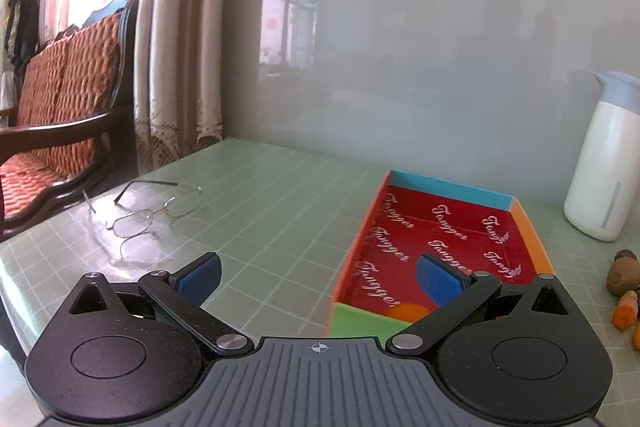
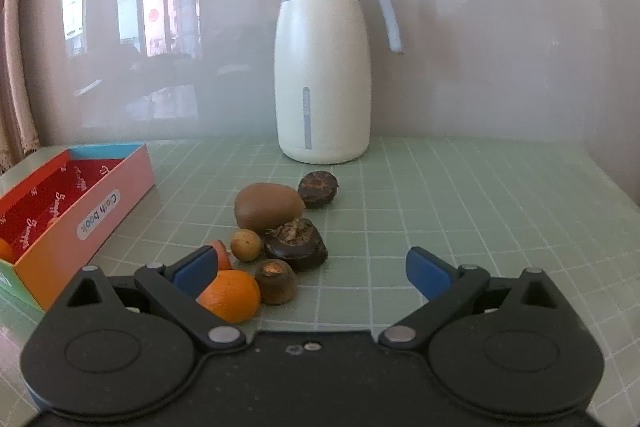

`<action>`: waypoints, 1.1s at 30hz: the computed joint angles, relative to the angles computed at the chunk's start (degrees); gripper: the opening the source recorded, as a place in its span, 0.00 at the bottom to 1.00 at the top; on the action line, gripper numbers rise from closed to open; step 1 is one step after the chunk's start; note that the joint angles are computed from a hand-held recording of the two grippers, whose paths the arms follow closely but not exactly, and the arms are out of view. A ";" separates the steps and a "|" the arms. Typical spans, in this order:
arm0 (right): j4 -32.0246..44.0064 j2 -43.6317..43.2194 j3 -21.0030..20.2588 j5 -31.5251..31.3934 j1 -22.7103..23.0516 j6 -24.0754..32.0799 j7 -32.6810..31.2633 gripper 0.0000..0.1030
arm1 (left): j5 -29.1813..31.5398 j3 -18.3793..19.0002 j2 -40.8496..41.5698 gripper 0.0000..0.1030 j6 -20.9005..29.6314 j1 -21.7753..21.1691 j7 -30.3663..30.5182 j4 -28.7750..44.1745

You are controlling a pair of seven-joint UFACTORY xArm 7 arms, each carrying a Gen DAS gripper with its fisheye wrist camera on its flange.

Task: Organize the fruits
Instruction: 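Move the right tool back toward the fruit pile, then close the right tool on a dark brown round fruit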

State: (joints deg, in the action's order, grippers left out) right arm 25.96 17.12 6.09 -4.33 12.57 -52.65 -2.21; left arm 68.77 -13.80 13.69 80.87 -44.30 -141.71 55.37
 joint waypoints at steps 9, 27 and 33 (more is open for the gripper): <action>1.88 1.99 0.83 -2.25 1.24 -1.10 -2.29 0.91 | -0.22 -0.33 -0.95 1.00 -0.17 0.32 -1.32 -1.51; 7.98 4.50 0.29 7.44 4.76 4.94 -5.09 0.74 | -2.18 -1.68 -4.07 1.00 -0.56 1.40 -3.43 -5.83; 9.95 5.15 -1.09 12.57 7.26 9.43 -8.77 0.63 | -2.16 -1.81 -4.58 1.00 -1.47 1.91 -4.68 -6.71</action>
